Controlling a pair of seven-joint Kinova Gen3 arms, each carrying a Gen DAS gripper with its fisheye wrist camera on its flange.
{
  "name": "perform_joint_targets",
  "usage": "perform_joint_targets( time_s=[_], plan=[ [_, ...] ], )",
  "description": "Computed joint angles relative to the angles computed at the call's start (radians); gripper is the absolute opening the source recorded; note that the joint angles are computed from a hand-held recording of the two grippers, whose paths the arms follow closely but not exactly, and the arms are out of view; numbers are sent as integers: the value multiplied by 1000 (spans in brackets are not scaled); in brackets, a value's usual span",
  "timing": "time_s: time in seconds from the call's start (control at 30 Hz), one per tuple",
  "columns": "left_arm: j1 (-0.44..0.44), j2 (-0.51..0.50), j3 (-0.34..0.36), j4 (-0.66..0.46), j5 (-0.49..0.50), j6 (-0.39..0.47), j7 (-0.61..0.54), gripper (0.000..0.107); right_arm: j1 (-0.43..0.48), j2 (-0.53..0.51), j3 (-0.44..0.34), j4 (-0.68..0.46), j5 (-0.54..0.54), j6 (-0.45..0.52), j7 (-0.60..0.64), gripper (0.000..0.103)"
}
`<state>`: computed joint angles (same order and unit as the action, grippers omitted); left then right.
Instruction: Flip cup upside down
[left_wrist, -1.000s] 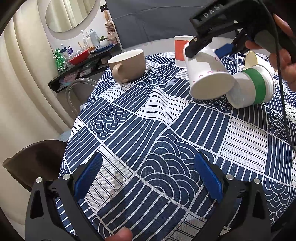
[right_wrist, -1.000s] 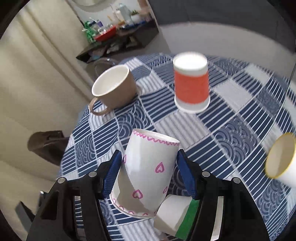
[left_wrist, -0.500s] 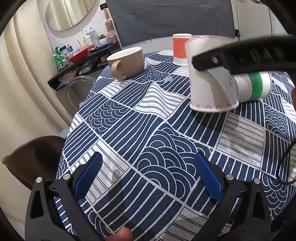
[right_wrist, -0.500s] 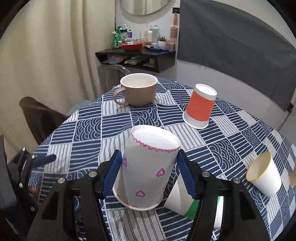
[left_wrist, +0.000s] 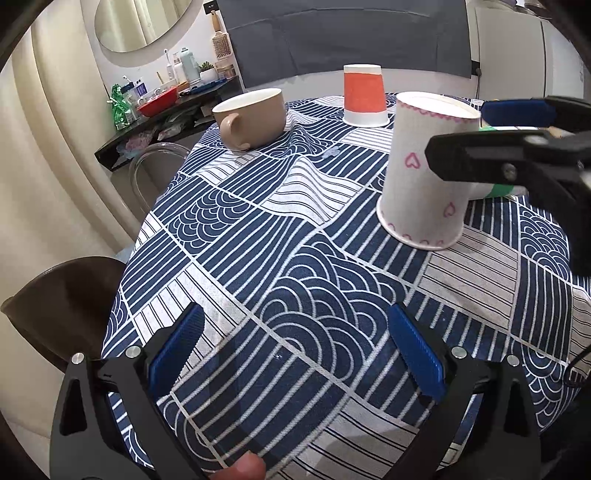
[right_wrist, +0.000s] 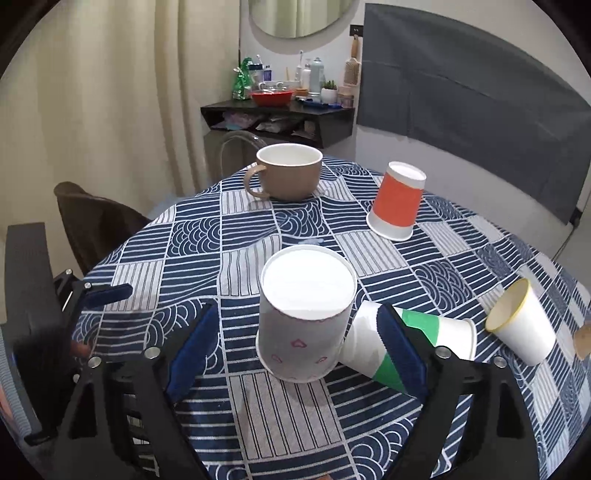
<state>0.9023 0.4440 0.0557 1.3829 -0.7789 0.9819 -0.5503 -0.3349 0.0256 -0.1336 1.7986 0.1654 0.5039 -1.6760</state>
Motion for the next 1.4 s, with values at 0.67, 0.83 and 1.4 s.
perform_joint_targets(
  time_s=[0.67,0.83,1.4],
  plan=[
    [88,-2,-1,25,-128,42,141,97,77,-137,-44,202,145,-126,-253,92],
    [91,6,6,20,-141,68,151,97,91,-138,-17,222,82,-136,-211,92],
    [86,10,2,49,-154,35,207,97,211,-149,-94,338,160,-261,-333,95]
  ],
)
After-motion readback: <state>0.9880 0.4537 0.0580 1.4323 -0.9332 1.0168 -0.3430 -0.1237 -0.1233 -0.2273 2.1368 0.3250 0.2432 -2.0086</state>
